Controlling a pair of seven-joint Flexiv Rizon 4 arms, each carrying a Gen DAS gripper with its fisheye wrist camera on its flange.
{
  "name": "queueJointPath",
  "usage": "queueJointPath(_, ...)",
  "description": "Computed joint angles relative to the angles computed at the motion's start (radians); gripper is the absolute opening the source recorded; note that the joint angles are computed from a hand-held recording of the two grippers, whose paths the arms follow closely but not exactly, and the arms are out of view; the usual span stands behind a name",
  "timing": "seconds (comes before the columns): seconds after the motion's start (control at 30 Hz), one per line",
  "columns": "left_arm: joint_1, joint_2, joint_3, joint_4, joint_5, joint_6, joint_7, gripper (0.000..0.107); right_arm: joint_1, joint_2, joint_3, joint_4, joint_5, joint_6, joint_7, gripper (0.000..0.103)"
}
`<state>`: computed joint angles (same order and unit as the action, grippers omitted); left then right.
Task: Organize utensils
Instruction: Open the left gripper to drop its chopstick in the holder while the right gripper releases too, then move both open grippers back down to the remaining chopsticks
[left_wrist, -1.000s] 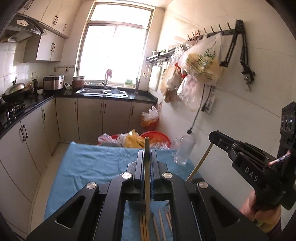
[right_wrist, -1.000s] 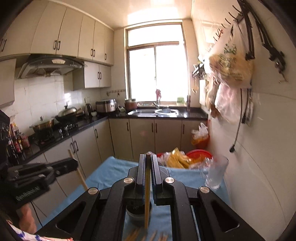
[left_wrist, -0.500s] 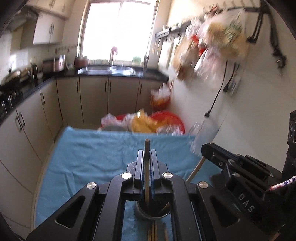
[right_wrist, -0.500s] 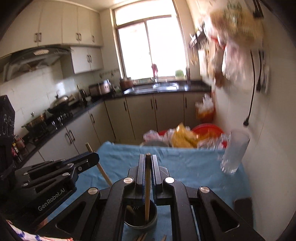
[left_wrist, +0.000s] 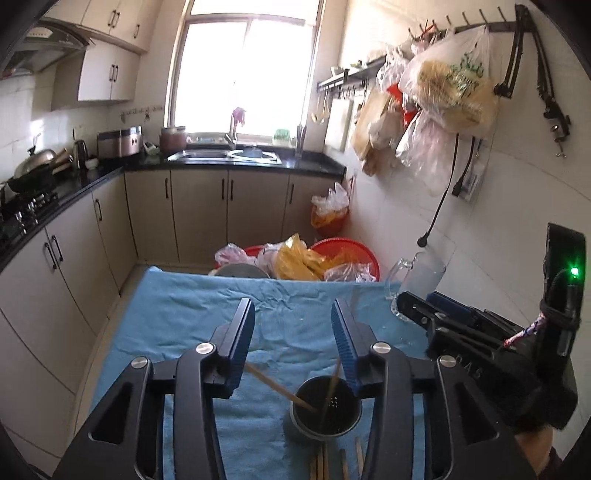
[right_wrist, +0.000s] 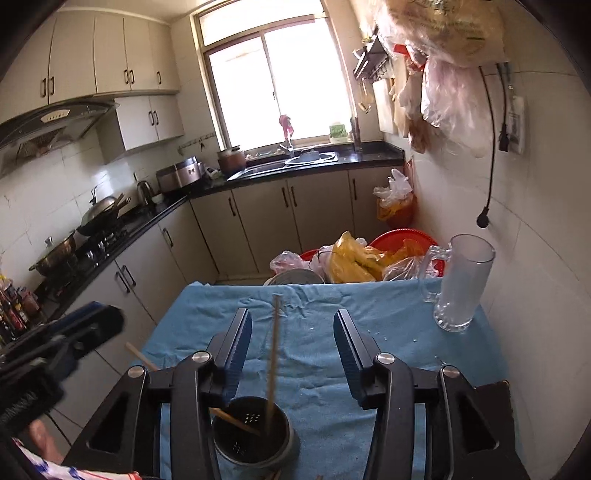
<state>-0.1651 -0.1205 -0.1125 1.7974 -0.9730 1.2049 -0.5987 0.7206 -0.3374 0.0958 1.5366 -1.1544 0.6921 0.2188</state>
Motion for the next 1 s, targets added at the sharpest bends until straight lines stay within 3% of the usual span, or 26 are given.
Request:
queueJointPath(0.23,-0.011,0.129,0.059,0.136,-0.123,-0.033,0.108,0.052,0.009,0.100,0.065,0.137,-0.009,-0.082,0.064,0.068)
queueJointPath(0.43,-0.024,0.200,0.117,0.292,-0.117,-0.084,0.139,0.056,-0.003,0.120,0.140,0.289,0.135,-0.050,0.084,0.071)
queueJointPath(0.5,-0.017,0.192,0.124,0.326,-0.058,-0.115,0.105,0.056,-0.011,0.113,0.152,0.339,0.182,0.016,0.100,0.067)
queueJointPath(0.57,-0.006,0.172,0.125,0.349,0.010,-0.166,0.057,0.056,-0.012,0.097,0.158,0.373,0.222,0.074,0.104,0.046)
queueJointPath(0.6,-0.001,0.160,0.123,0.353,0.038,-0.185,0.042,0.056,-0.007,0.089,0.157,0.378,0.235,0.083,0.098,0.043)
queueJointPath(0.77,0.001,0.100,0.093,0.386,0.148,-0.203,0.021,0.029,0.020,0.063,0.146,0.390,0.258,0.083,0.064,0.036)
queueJointPath(0.9,-0.010,0.067,0.066,0.396,0.155,-0.171,0.048,0.026,0.024,0.056,0.129,0.397,0.245,0.109,0.067,0.035)
queueJointPath(1.0,-0.011,0.043,0.056,0.385,0.181,-0.153,0.040,0.016,0.022,0.056,0.121,0.408,0.226,0.125,0.081,0.035)
